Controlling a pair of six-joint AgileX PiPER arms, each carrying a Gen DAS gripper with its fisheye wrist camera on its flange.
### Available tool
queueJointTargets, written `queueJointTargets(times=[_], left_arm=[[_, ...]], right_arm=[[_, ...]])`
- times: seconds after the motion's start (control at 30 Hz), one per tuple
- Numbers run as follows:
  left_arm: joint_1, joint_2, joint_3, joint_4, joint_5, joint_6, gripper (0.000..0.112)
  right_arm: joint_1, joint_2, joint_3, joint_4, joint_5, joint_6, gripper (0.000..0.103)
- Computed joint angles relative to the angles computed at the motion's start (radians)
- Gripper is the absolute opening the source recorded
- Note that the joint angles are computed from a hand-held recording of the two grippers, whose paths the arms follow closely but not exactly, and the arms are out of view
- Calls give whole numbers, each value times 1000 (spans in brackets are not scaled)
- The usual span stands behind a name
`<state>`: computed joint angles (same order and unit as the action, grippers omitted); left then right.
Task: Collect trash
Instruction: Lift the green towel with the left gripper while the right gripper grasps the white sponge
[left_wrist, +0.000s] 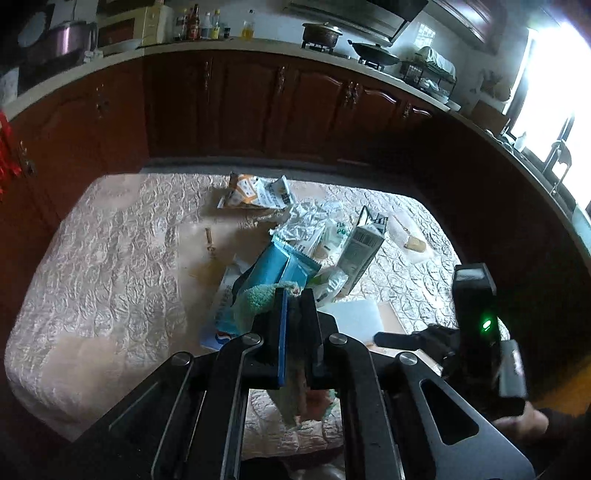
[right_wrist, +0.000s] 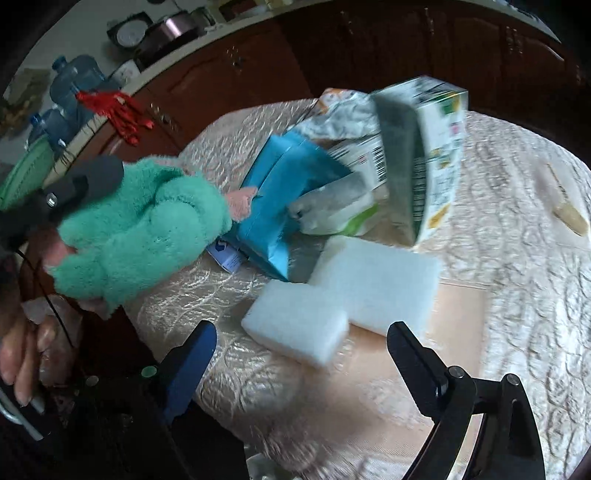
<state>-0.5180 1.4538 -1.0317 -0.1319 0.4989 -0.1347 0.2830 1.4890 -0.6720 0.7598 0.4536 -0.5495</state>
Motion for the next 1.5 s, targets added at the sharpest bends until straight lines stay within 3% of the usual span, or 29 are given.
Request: queueJointTargets(times=[0.07,0.13,0.3,0.43,0.47,0.57,0.67,0.77,0.97,1.0,1.03,1.1,1.3,1.5], left_arm=[[20,12,8,-30,-4,28,4],[42,19,25,-66,-11,55,4],[103,10,70,-192,-7,173,4],[143,27,99,-225,17,210,6],[143,38,102,-203,20,188,11],[129,59,113,-143,15,129,55],[84,78,113,-40,-6,33,61],[30,137,71,181,17,-180,61],[-25,226,42,352,17,-309,59],[-21,224,50,337,0,-297,42],[-7,224,55,282,-11,-249,33],[19,208,69,201,-29,-183,29],[70,87,113,-8,12,18,26],[9,-45,82,-37,96,57,25]], right_arm=[[39,39,-15,-39,-32,55,85],[48,66,-15,1,-46,23,57],[-19,11,34,148,-15,-131,52],[-81,-92,59,105,21,-130,52],[-110,-116,62,104,43,-138,52],[-171,-144,71,116,78,-163,52],[-222,-153,77,140,104,-201,52],[-282,-178,98,158,146,-259,52],[-257,-203,116,141,146,-257,52],[-261,-208,120,138,149,-262,52],[-251,-206,117,133,142,-251,52],[-253,-210,115,122,145,-242,52],[-327,-235,126,152,186,-294,52],[-445,-290,137,161,260,-346,52]])
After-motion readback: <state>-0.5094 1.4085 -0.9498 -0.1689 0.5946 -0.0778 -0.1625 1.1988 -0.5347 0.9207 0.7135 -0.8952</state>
